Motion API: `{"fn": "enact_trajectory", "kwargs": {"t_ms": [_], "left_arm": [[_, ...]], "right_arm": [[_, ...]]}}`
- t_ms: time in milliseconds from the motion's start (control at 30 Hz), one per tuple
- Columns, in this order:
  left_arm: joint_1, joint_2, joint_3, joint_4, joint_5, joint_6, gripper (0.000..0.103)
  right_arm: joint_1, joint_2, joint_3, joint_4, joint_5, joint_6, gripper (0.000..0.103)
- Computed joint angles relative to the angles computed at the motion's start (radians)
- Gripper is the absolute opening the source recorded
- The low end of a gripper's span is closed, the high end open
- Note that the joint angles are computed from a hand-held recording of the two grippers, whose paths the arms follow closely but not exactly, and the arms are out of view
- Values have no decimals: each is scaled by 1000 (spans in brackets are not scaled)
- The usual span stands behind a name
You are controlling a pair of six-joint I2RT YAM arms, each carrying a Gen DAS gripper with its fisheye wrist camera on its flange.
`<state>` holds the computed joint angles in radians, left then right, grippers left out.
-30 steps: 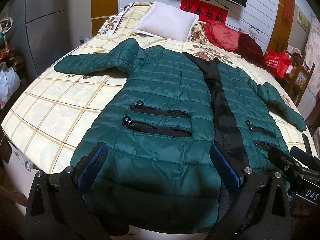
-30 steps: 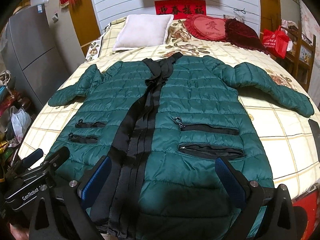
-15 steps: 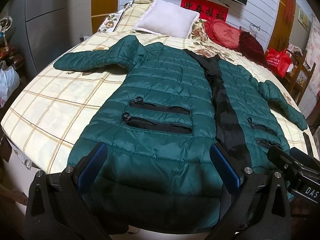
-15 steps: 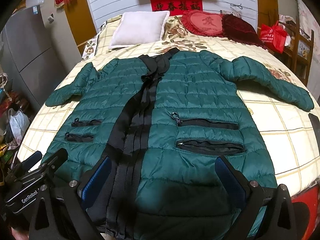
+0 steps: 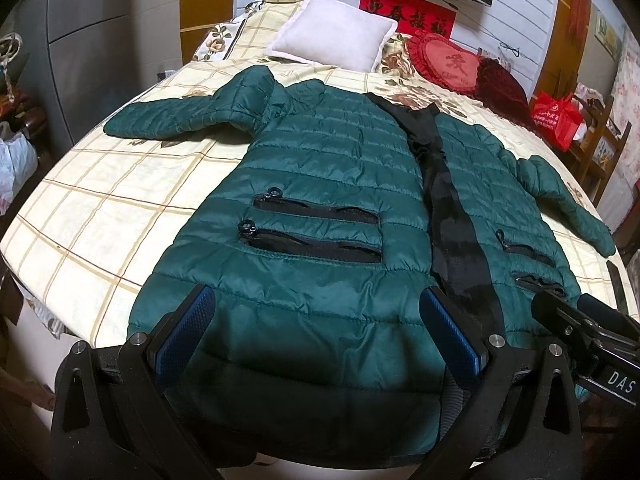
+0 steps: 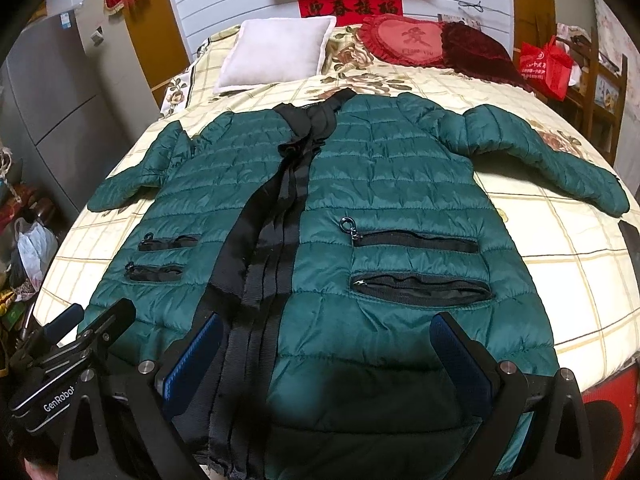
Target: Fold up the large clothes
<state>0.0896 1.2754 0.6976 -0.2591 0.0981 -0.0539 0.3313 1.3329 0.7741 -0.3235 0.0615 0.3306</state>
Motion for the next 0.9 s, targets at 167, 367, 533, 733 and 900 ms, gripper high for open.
{"fn": "enact_trajectory", "kwargs": {"t_ms": [167,367,533,733,900], "left_arm": [[-2,1,-1,2,-2,-1,102],[-3,7,-1,10,-2,4,102],[-13,14,11,16,-15,9,102],[-12,26,47,11,-19,14,102],[-16,49,83,11,-33,31,102]], "right_arm": [[-4,11,-8,23,0,-7,103],[-1,21,0,15,3,-7,103],[-4,24,5,13,-2,-10,103],[-2,50,59,-36,1,-8,103],[-14,78,114,-66,-14,-16,103]]}}
